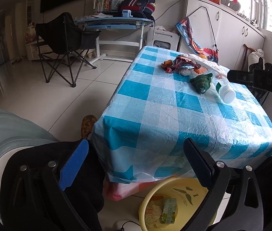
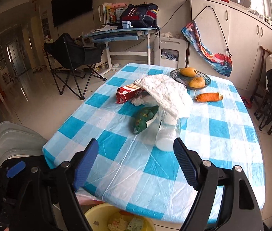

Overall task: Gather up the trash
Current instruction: 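Reach the right gripper to the white plastic bag by the bottle and grasp it, then grasp the red-and-white snack bag with the left gripper while the right gripper holds the white bag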

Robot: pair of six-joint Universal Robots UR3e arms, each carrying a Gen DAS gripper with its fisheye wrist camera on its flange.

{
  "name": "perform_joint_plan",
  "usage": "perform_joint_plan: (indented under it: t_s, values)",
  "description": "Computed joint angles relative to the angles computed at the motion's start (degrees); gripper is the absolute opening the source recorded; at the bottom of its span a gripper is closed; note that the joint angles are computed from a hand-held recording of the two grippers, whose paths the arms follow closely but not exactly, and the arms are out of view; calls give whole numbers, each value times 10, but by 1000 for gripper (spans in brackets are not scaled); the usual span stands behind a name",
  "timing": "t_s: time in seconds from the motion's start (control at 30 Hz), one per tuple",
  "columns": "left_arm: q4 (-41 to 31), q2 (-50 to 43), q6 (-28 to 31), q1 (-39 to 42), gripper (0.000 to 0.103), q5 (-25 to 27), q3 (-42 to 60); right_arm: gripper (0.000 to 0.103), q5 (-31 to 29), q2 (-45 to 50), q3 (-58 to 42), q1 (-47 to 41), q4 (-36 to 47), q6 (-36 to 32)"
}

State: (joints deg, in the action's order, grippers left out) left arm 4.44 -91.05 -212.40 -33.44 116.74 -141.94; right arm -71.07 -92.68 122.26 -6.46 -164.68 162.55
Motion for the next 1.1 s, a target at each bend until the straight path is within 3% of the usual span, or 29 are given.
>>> perform_joint_plan:
  t_s: [0.13,0.2,0.3,0.33,0.4,0.57,0.77,0.87,1.1]
  values:
    - [-3,-5,2,9,96,-10,3,77,-99,179,-204,64,44,4]
    - [-4,-2,3,17,96,-17,2,77,-120,246,-293,71,89,1]
    - [-4,4,5,34,96,-31,-3,43,-76,283,-357,39,140,20]
    - [-5,8,7,41,96,-37,-5,19,-43,284,-374,21,170,28]
    - [-4,12,13,52,96,-45,-4,4,15,266,-366,-14,184,43]
    - [-3,7,57,68,96,-57,33,2,154,158,-231,-115,130,57]
    - [-33,-61,144,101,96,-101,168,2,299,58,-73,-253,154,41]
    - [-65,-126,185,103,96,-114,282,2,309,57,-59,-277,204,32]
    - [-220,-348,286,88,96,-102,640,3,225,89,-81,-245,257,-9]
